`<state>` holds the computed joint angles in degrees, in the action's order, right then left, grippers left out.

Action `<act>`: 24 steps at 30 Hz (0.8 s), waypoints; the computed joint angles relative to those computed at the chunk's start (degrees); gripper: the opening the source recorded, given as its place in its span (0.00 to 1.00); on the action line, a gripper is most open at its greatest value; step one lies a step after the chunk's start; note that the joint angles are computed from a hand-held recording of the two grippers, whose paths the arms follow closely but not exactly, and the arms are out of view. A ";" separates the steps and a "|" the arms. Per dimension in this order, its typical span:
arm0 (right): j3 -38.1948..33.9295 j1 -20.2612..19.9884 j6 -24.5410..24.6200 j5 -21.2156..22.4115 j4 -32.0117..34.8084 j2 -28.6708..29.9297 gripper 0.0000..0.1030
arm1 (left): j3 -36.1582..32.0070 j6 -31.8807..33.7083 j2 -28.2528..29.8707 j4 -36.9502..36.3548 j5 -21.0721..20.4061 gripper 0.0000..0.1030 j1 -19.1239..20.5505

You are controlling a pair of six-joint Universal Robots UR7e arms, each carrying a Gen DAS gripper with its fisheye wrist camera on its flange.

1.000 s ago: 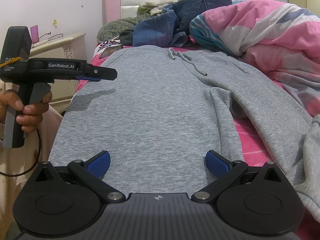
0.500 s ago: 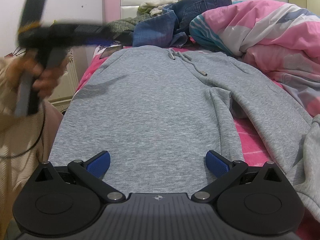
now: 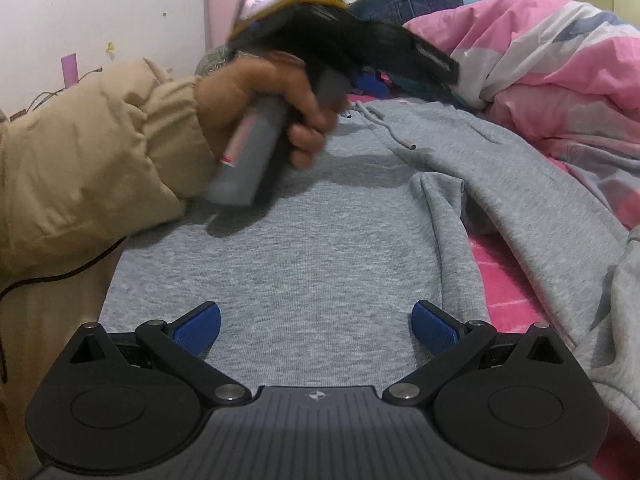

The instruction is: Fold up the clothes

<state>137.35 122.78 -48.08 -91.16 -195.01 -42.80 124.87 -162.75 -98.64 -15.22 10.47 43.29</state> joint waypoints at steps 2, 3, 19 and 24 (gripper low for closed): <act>-0.22 -0.06 0.84 0.15 1.28 -0.78 1.00 | -1.60 -4.11 2.05 4.08 0.72 0.69 0.73; -0.05 -0.12 1.59 0.23 1.23 -1.34 1.00 | -1.88 -4.20 2.34 4.53 0.80 0.69 0.75; -8.12 -10.56 10.13 -30.19 -27.55 -10.40 0.99 | -8.13 -23.82 11.84 23.91 0.25 0.69 4.19; -15.07 -16.56 14.23 -31.10 -22.00 -9.72 0.80 | -9.11 -26.66 13.53 26.48 0.73 0.69 5.11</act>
